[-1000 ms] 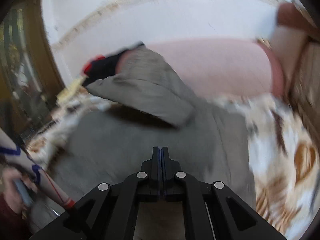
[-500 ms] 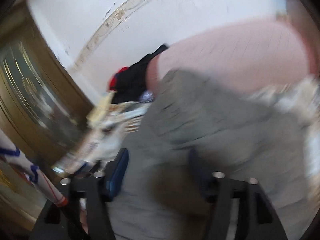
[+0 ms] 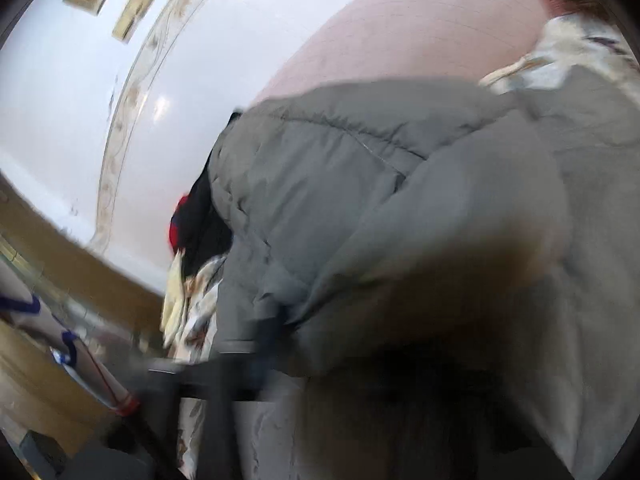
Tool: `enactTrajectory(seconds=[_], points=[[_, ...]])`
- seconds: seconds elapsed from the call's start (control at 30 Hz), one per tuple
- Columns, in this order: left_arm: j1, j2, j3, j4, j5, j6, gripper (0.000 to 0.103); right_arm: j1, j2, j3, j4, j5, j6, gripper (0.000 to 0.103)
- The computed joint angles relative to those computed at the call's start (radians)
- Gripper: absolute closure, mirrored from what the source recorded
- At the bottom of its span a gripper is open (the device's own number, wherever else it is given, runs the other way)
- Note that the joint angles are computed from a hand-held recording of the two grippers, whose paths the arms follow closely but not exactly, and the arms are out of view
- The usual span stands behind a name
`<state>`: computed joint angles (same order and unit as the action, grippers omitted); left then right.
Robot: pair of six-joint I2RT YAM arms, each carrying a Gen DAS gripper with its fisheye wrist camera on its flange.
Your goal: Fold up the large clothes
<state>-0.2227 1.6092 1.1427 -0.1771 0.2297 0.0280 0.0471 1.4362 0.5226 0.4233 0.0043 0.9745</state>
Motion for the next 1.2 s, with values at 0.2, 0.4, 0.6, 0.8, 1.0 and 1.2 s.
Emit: enactTrajectory(seconds=[0.2, 0.4, 0.6, 0.8, 1.0, 1.2], points=[[0.002, -0.016, -0.002, 0.004, 0.055, -0.014, 0.03, 0.074, -0.362, -0.114, -0.213, 0.062, -0.112, 0.094], [-0.066, -0.018, 0.012, -0.028, 0.143, -0.044, 0.03, 0.107, -0.584, -0.209, -0.478, 0.113, -0.153, 0.094], [-0.255, 0.084, 0.041, -0.064, 0.043, 0.063, 0.03, 0.012, -0.411, -0.303, -0.243, 0.011, -0.189, 0.094], [-0.332, 0.185, 0.093, -0.099, -0.125, 0.117, 0.029, 0.069, -0.559, -0.205, -0.561, 0.126, -0.199, 0.071], [-0.306, 0.184, 0.09, -0.095, -0.097, 0.123, 0.029, 0.266, -0.735, -0.105, -0.82, 0.61, -0.168, 0.071], [-0.303, 0.176, 0.068, -0.071, -0.101, 0.129, 0.028, 0.005, -0.672, -0.221, -0.517, 0.271, -0.517, 0.071]])
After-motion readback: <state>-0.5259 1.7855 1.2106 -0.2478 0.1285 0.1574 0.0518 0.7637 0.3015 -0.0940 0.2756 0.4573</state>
